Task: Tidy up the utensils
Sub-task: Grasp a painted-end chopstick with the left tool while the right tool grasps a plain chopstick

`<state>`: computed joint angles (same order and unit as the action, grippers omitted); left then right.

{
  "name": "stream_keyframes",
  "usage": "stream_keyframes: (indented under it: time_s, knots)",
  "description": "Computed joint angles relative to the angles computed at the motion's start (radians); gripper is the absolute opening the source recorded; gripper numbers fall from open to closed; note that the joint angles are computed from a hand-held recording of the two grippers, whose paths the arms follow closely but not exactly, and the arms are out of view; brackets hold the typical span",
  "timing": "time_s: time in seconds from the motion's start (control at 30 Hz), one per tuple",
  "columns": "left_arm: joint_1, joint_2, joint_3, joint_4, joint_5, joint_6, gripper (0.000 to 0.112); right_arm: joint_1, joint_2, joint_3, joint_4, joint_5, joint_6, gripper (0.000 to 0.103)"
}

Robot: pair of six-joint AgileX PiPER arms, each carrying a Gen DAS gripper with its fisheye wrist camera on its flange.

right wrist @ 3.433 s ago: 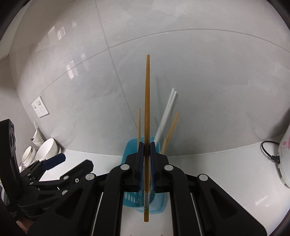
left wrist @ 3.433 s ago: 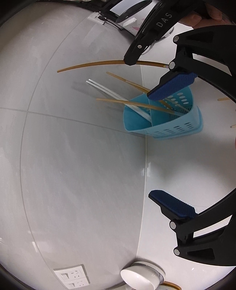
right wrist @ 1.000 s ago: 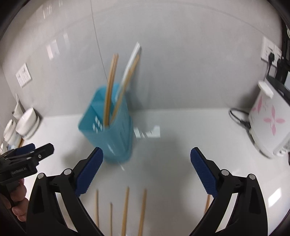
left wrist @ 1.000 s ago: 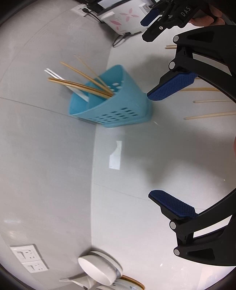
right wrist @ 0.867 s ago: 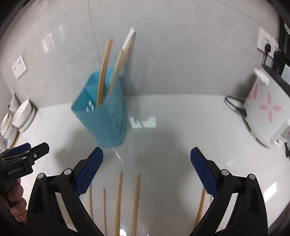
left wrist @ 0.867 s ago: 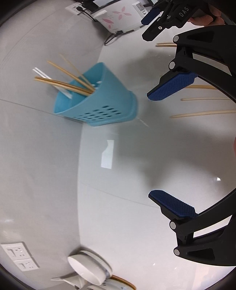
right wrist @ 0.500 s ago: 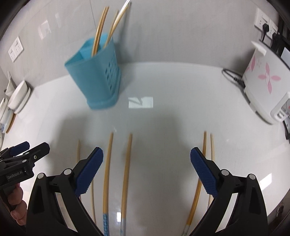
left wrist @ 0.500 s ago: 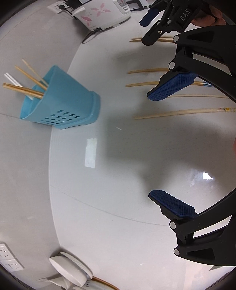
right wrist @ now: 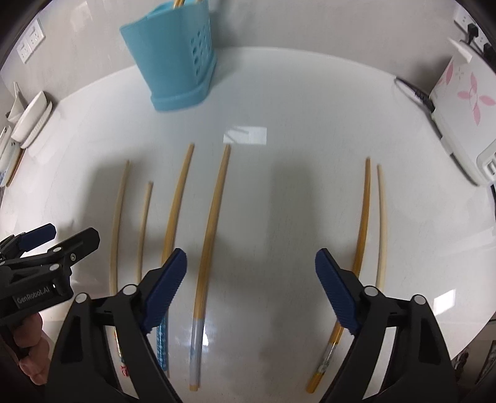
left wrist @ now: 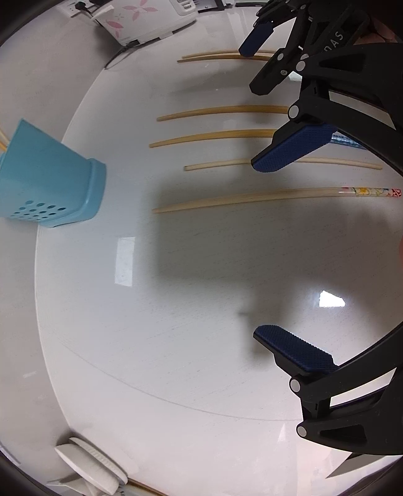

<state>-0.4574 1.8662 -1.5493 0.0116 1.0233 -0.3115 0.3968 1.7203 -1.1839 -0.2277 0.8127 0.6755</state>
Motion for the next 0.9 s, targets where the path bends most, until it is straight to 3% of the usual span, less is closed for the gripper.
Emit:
stream_keyframes:
  time_s: [0.33,0.6,0.8,0.9]
  knots:
    - [-0.034,-0.011,0.069,0.015,-0.012,-0.026,0.097,0.015,0.01,0.021,0.054,0.019,-0.031,0.068]
    - [-0.039,0.05,-0.01,0.035,0.039,-0.024,0.096,0.028,0.051,-0.016,0.069,0.051,-0.052,0.057]
    - [-0.048,0.067,-0.034,0.068,0.063,-0.015,0.084,0.036,0.079,-0.047,0.1,0.081,-0.063,0.041]
    - [-0.047,0.07,-0.053,0.069,0.085,-0.008,0.074,0.057,0.091,-0.067,0.087,0.105,-0.041,0.033]
